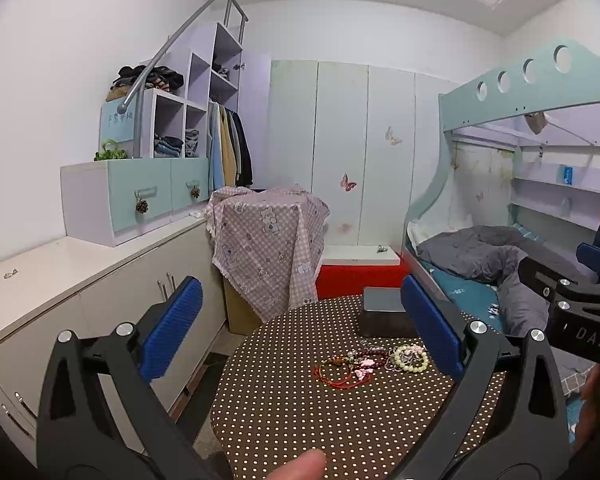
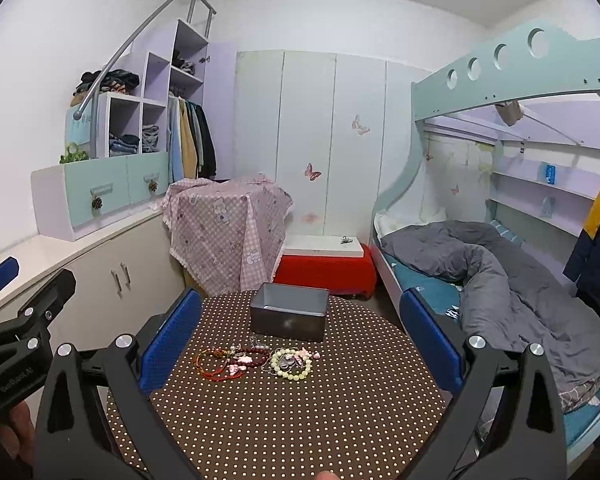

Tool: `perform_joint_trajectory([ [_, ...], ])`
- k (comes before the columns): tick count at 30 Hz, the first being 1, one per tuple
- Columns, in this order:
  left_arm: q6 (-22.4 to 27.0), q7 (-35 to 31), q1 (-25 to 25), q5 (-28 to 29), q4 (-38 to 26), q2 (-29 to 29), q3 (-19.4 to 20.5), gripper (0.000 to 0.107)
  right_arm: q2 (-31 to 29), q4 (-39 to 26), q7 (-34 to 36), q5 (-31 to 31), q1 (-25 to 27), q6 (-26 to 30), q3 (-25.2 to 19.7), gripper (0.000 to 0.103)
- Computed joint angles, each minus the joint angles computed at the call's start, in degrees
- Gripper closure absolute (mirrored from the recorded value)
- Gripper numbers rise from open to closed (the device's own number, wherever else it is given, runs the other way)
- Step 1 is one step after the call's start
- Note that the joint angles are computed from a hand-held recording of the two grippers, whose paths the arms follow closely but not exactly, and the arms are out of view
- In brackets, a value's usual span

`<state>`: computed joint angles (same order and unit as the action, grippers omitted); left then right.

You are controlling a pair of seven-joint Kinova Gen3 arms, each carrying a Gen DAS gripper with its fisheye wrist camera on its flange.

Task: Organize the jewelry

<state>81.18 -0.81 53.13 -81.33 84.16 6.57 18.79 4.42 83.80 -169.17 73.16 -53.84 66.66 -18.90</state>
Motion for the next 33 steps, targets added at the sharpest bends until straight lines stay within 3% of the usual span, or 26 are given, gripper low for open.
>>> perform_joint_trajectory([
  [8,-6.8,-4.1,-5.3,7.1,-1.3,1.2,-3.0,0.010,1.9,-1.3,3.1,-4.8,3.1,-5.5,2.8,0.007],
  [22,-19.9,-23.1,-15.8,30.7,-7.5,9.9,-10.9,0.010,8.5,-4.9,21.0,-29.0,10.8,-13.8,9.6,0.007],
  [33,-19.9,-37.1,-18.1,44.4,-16.3,19.7,-15.6,0.014,12.5,-7.8,30.8,-41.1,13.9,-16.1,12.9,0.007],
])
